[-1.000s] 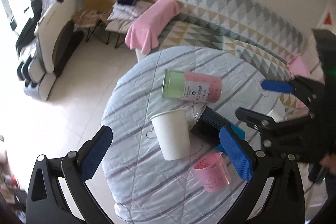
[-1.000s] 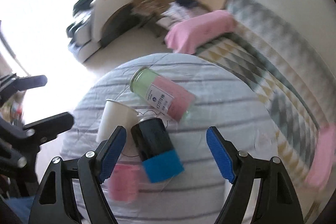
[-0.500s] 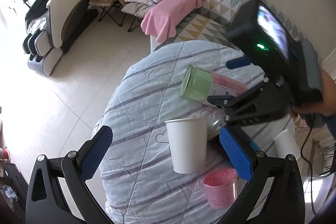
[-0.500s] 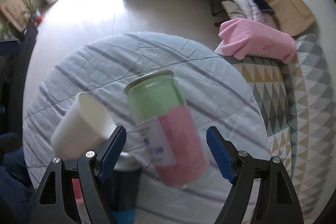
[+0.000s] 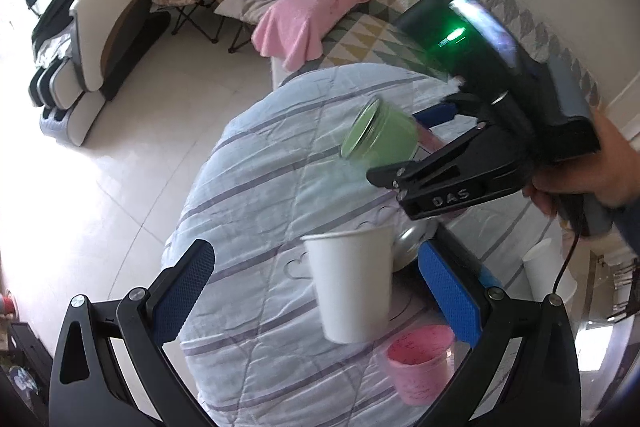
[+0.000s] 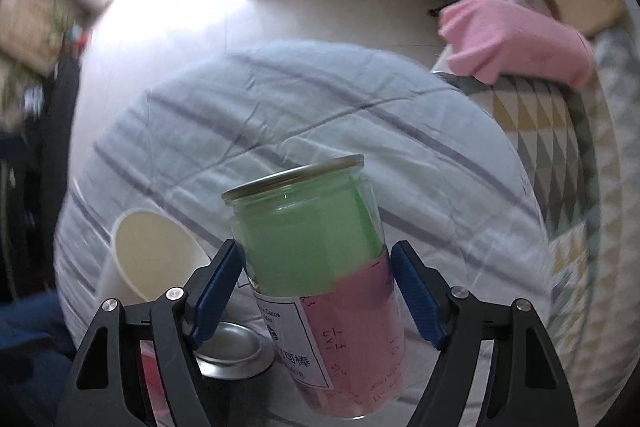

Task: Flip cup upright
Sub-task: 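Lift the jar with the right gripper and rotate it toward the left gripper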

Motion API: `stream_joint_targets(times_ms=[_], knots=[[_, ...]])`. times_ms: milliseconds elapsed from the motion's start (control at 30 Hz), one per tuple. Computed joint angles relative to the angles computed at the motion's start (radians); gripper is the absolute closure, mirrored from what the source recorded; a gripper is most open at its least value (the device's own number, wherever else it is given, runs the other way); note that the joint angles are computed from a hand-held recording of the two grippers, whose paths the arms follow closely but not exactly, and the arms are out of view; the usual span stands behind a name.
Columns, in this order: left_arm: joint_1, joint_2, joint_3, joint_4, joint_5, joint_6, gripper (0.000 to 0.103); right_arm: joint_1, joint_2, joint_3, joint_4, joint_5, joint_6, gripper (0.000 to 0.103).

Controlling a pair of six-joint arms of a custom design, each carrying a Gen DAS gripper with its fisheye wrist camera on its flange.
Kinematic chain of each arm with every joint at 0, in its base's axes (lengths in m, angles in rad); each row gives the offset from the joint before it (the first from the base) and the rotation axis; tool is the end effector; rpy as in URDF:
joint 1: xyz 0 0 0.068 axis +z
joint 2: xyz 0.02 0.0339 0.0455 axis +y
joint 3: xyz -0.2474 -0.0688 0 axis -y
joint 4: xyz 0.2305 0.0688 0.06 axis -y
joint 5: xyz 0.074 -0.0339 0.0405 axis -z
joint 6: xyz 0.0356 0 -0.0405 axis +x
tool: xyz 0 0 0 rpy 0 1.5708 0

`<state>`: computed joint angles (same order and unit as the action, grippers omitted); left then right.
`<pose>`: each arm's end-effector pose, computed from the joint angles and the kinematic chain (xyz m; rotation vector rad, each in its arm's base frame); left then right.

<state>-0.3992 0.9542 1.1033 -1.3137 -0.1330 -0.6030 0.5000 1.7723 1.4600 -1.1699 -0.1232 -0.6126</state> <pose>0.1300 -0.0497 0.3085 -0.3139 2.7026 -0.1102 0.2761 0.1558 0.2333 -1.6129 2.5781 0.1797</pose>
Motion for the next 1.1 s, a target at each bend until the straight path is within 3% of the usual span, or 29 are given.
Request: stream_joint_targets(times_ms=[233,533,700,867,1000,1100], knots=[[-0.102,0.16,0.069,0.127,0.009,0.011,0.0,-0.32,-0.224,-0.136,0.079,-0.235,0.102,0.026],[-0.18,0.275,0.128,0.164,0.014,0.032,0.0,-0.582,-0.484,-0.43,0.28,-0.335,0.229,0.027],[-0.188,0.281,0.13,0.151,0.012,0.027,0.0,-0.623,-0.532,-0.517,0.329,-0.366,0.271,0.027],[-0.22,0.256,0.104,0.145,-0.009,-0.007,0.0,-0.618,-0.565,-0.512,0.336,-0.377,0.292,0.027],[-0.212,0.222,0.084,0.136,-0.01,-0.014,0.0,-0.545,-0.534,-0.502,0.357,-0.302,0.319,0.032],[-0.203,0.198,0.073,0.12,-0.01,-0.011,0.0,-0.567,-0.557,-0.516,0.34,-0.326,0.326,0.032]])
